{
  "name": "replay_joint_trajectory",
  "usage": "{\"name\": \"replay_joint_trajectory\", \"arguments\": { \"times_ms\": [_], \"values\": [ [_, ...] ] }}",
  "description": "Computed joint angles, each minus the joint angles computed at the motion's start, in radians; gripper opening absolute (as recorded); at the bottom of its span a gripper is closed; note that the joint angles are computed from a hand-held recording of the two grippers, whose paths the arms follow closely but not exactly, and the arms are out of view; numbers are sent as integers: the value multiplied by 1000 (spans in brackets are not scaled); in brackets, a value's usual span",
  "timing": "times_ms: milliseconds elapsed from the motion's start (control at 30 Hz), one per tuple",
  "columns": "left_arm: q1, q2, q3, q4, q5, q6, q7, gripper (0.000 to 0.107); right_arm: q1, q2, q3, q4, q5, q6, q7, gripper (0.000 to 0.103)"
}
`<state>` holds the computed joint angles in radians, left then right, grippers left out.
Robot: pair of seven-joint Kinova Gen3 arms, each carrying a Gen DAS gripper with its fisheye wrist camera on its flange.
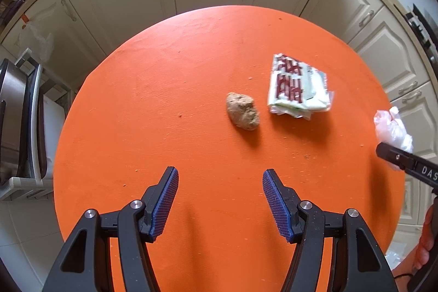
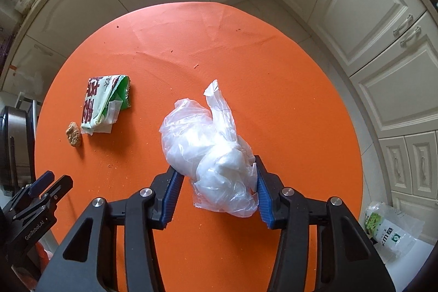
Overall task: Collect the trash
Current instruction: 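Grasp the green-and-white snack package with the left tool while the right holds the bag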
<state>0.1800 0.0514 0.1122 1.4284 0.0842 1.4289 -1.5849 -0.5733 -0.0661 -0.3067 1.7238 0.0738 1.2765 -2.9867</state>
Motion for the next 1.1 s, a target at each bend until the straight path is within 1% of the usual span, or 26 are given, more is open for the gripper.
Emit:
{"name": "replay_joint_trajectory", "arguments": {
  "times_ms": [33, 133, 200, 267, 367, 533, 600, 700, 767, 800, 833, 900, 933, 967, 1000, 1033, 1067, 1100],
  "values": [
    [5, 0, 4, -12, 5, 6, 10, 61, 0, -9, -10, 3, 0, 1, -15, 49],
    [16, 10, 15, -51, 20, 22, 11, 63, 6, -35, -1, 24, -8, -22, -17, 49],
    [36, 13, 26, -72, 8, 16, 32, 63, 17, -51, -1, 39, -15, -39, -20, 49],
    [56, 29, 36, -99, 6, 10, 42, 67, 21, -66, -16, 47, -10, -33, -40, 49],
    [95, 68, 51, -141, -20, 10, 72, 68, 33, -101, -23, 72, -18, -45, -46, 49],
    [165, 122, 64, -151, -69, -45, 119, 68, 77, -145, -22, 116, -28, -67, -22, 49],
    [183, 149, 62, -159, -76, -52, 138, 68, 94, -155, -21, 130, -31, -76, -12, 49],
    [203, 174, 56, -146, -85, -101, 156, 67, 116, -168, -17, 156, -38, -99, 8, 49],
    [221, 183, 51, -135, -110, -127, 180, 63, 129, -178, -10, 175, -51, -120, 27, 49],
    [238, 173, 43, -117, -136, -157, 189, 60, 134, -181, -7, 184, -57, -130, 37, 49],
    [237, 168, 50, -105, -145, -176, 183, 60, 140, -182, -6, 192, -62, -138, 46, 49],
    [236, 165, 51, -96, -143, -185, 178, 57, 151, -184, -2, 206, -73, -152, 59, 49],
    [226, 158, 53, -83, -124, -198, 162, 45, 157, -185, -1, 213, -79, -158, 63, 49],
    [212, 145, 62, -73, -103, -200, 141, 41, 161, -185, -2, 216, -82, -162, 64, 49],
    [217, 137, 59, -66, -98, -200, 132, 34, 164, -185, -5, 217, -86, -164, 66, 49],
    [222, 126, 63, -57, -106, -207, 129, 21, 165, -186, -8, 217, -88, -164, 65, 49],
    [229, 120, 67, -53, -117, -207, 128, 12, 166, -188, -12, 217, -90, -164, 63, 49],
    [238, 117, 68, -53, -130, -201, 139, 12, 167, -190, -18, 215, -90, -162, 59, 49]
  ]
}}
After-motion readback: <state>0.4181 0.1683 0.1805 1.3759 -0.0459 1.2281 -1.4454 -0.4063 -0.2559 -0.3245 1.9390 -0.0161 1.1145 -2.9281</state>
